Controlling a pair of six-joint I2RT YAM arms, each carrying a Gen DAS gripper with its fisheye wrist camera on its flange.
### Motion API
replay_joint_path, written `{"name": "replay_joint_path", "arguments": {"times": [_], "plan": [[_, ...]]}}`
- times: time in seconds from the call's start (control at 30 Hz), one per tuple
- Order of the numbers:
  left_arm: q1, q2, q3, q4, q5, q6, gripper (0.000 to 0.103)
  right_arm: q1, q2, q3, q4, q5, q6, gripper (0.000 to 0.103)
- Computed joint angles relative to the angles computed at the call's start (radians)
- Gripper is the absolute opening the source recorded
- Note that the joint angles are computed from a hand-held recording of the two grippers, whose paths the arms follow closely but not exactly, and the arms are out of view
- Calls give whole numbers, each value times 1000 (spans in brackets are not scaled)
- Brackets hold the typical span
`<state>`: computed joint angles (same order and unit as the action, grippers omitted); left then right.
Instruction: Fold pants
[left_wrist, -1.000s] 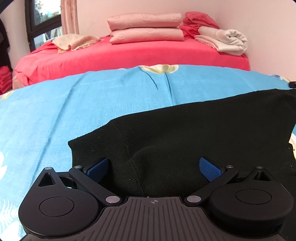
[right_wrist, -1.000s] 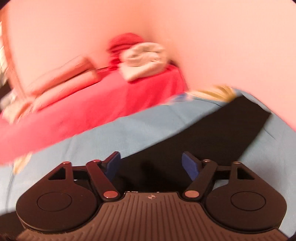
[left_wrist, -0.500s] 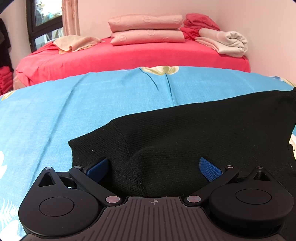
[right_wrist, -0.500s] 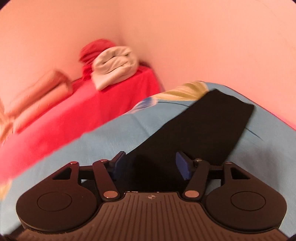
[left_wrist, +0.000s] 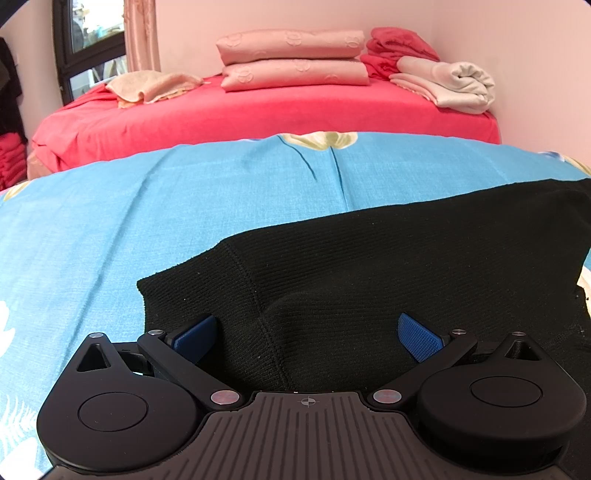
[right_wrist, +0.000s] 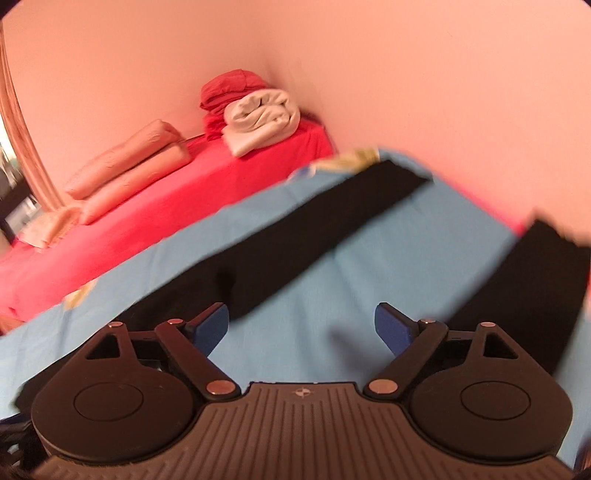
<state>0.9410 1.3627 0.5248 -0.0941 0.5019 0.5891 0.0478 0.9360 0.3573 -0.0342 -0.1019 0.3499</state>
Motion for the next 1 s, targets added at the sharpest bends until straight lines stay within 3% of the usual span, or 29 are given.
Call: {"name": "replay_joint_path", "arguments": {"times": [0.07,0.13,0.17,0.23,0.27,0.33,0.43,0.53,0.8,1.0], "plan": [[-8,-7,2,-6,-14,0,103,-40,-76,-64,-78,-38,1,89],[-18,-29,4,-27,-38,0,103,19,-102,-91,-144,175,30,73],[-15,-41,7,-47,-43,3,103,2,-151,-112,-166,175,39,73],[11,-61,24,-110,-24,18,103,-82,-319,-139,-256,57,49,86],[32,-68,33,-143,-7,28,103,-90,-397,-137,-315,43,58,87],[64,-86,42,-184,4,37,103,-45,-480,-122,-391,96,47,87],[113,-123,42,-237,19,82,103,-1,-511,-109,-435,129,68,87],[167,-180,24,-279,40,153,103,-55,-500,-116,-428,42,79,87],[316,-257,31,-449,136,329,103,42,-585,-125,-504,88,122,87],[417,-302,48,-585,202,468,103,-33,-660,-115,-581,27,83,87]]}}
